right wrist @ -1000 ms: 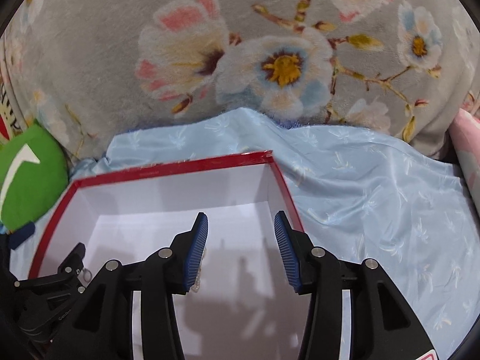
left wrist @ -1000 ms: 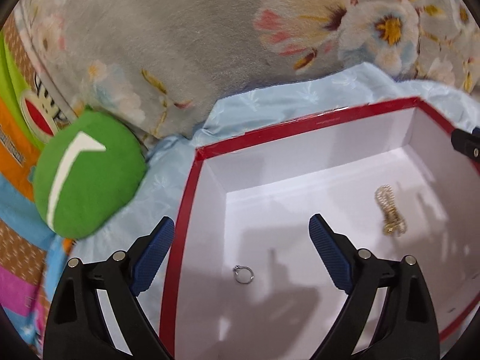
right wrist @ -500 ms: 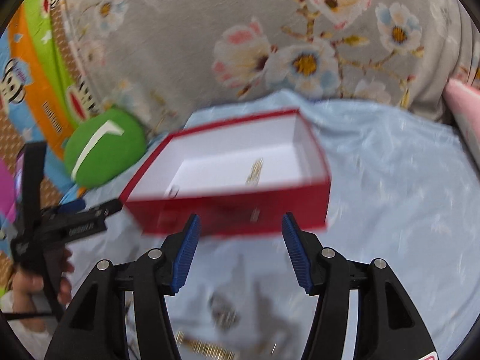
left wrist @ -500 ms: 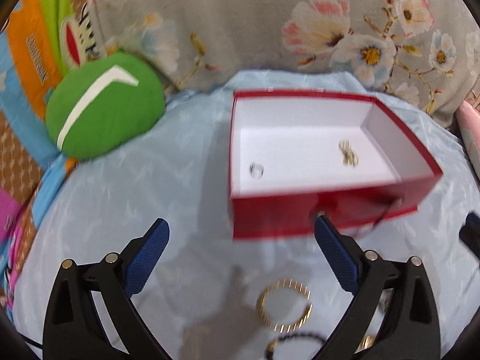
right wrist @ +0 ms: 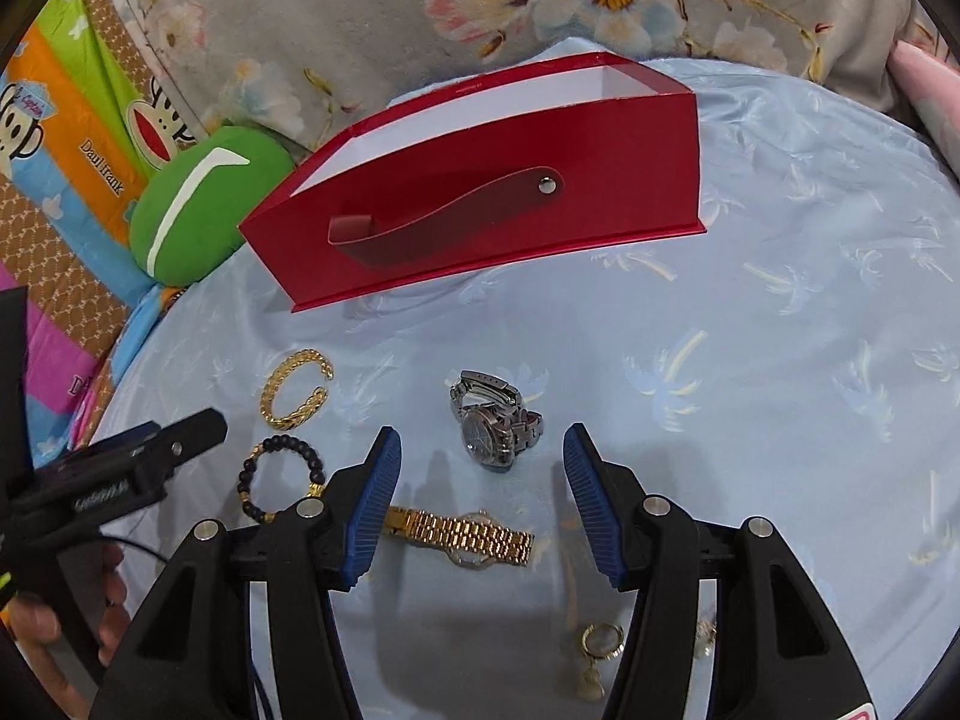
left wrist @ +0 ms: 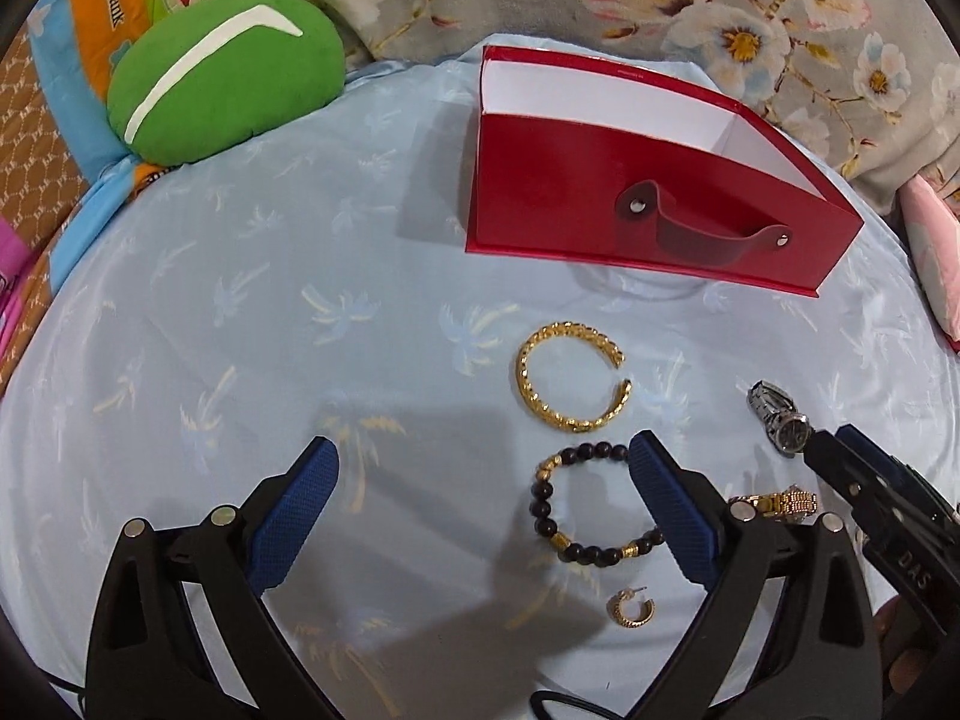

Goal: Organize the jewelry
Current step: 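Move both open tools back from the box toward the remaining jewelry, then close the right tool on the silver watch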

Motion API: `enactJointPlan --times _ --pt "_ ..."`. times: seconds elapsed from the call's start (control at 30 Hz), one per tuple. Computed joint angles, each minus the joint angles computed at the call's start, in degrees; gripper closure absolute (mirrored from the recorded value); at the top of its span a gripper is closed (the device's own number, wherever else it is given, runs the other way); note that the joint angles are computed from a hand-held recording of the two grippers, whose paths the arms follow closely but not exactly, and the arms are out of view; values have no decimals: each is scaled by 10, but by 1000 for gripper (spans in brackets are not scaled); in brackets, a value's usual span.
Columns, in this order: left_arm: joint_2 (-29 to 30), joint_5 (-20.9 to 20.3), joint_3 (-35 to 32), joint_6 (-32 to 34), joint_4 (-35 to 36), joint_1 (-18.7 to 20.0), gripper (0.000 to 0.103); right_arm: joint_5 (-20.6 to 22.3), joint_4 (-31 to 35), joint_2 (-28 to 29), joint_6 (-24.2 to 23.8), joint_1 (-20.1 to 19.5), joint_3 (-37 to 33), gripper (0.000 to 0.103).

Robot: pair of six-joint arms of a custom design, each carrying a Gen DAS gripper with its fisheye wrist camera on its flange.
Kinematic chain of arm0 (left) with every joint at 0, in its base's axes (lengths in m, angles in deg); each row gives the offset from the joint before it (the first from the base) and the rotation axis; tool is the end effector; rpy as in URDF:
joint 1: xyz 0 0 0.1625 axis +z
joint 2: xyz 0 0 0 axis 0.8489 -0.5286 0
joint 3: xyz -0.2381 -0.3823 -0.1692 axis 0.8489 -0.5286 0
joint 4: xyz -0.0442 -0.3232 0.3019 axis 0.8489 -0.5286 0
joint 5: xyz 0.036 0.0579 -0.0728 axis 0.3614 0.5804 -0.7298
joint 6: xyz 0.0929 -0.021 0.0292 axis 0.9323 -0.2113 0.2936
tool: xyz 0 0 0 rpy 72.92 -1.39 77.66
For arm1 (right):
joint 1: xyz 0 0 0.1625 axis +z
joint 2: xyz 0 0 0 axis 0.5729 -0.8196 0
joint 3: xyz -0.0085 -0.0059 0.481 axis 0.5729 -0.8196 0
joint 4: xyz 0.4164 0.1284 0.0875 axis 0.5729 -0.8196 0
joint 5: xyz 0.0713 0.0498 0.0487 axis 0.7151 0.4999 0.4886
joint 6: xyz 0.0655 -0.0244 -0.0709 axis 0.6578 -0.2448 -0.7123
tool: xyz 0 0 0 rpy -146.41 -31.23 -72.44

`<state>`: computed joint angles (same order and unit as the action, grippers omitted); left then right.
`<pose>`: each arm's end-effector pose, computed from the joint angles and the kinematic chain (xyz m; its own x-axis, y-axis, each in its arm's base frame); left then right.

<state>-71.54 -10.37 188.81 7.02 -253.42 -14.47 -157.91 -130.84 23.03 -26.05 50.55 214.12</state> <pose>-0.2417 -0.5259 0.0802 -0.7500 -0.0275 -0.6609 0.3860 0.7932 -0.4710 0.0720 -0.4954 0.2057 -0.8738 -0.1234 0.4705 -0.3971 0.7396 -0.5435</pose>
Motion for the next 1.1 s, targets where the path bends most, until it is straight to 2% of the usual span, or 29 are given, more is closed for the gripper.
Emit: enactJointPlan --times 0.33,0.37,0.47,0.67,0.7,0.73,1.0,1.1 --pt "8 -9 -8 -1 0 12 8 -31 2 33 9 6 -29 50" --pt "9 -11 -10 1 0 14 8 -36 -4 35 6 7 -29 53" --pt "17 -15 -18 9 2 16 8 -42 -6 36 6 6 -30 71" --pt "32 -14 -38 20 12 20 8 -26 -6 30 8 -1 -24 76" --pt "34 -15 -41 21 12 21 8 -23 -4 28 8 -2 -23 89" --pt "36 -15 -44 23 14 22 8 -20 -5 26 9 -2 -20 90" --pt "63 -17 -75 35 30 34 8 -26 -34 24 2 -1 -1 90" --pt "74 -6 -85 44 34 34 8 -23 -38 25 4 -2 1 90"
